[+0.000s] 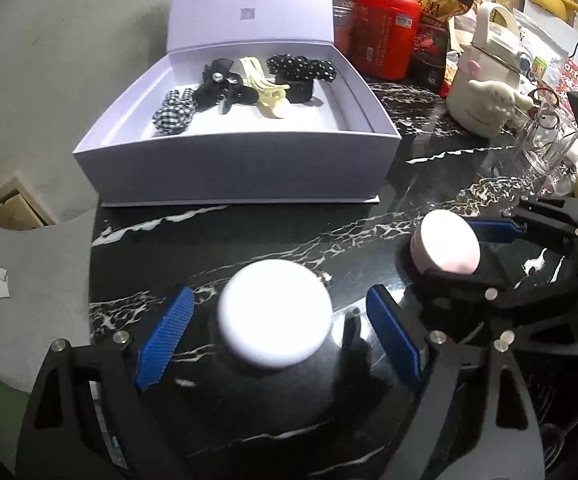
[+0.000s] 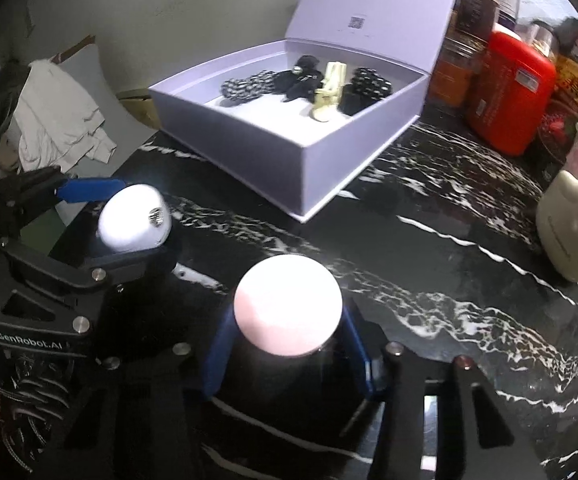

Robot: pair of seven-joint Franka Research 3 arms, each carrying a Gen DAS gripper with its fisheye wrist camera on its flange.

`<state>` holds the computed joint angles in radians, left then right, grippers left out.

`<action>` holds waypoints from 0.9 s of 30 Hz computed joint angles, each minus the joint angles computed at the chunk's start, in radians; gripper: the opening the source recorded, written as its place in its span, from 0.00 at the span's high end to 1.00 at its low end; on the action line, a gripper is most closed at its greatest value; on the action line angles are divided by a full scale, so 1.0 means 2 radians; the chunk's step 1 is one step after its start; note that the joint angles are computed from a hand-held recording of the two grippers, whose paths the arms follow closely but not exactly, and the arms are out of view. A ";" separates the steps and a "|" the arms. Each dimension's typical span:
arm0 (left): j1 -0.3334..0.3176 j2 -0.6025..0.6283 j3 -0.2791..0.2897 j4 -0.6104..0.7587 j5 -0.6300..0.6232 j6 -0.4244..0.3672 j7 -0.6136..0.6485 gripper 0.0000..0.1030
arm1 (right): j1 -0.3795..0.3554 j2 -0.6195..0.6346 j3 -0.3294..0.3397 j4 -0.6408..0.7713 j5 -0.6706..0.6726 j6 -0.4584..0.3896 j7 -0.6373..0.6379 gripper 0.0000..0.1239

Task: Organize objects
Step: 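Grasp the white compact with the left tool while the right tool grasps the pink compact, then carry both held compacts up and over into the white box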

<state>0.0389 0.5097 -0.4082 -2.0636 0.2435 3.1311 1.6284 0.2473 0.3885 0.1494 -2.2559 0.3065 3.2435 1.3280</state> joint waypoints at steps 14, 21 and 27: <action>-0.003 0.007 -0.013 0.006 -0.012 -0.015 0.017 0.51 | -0.009 -0.011 -0.001 -0.013 0.006 -0.003 -0.009 0.58; -0.018 -0.016 -0.005 -0.025 -0.014 -0.009 0.004 0.52 | 0.011 -0.036 -0.019 -0.057 0.016 0.019 0.011 0.58; 0.008 -0.030 -0.042 -0.057 -0.018 0.001 0.012 0.52 | 0.004 -0.065 -0.010 -0.106 0.015 0.038 0.029 0.58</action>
<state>0.0558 0.4506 -0.4928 -2.1778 0.2078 3.1339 1.6518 0.2550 0.2590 0.1288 -2.4674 0.3357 3.3203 1.3858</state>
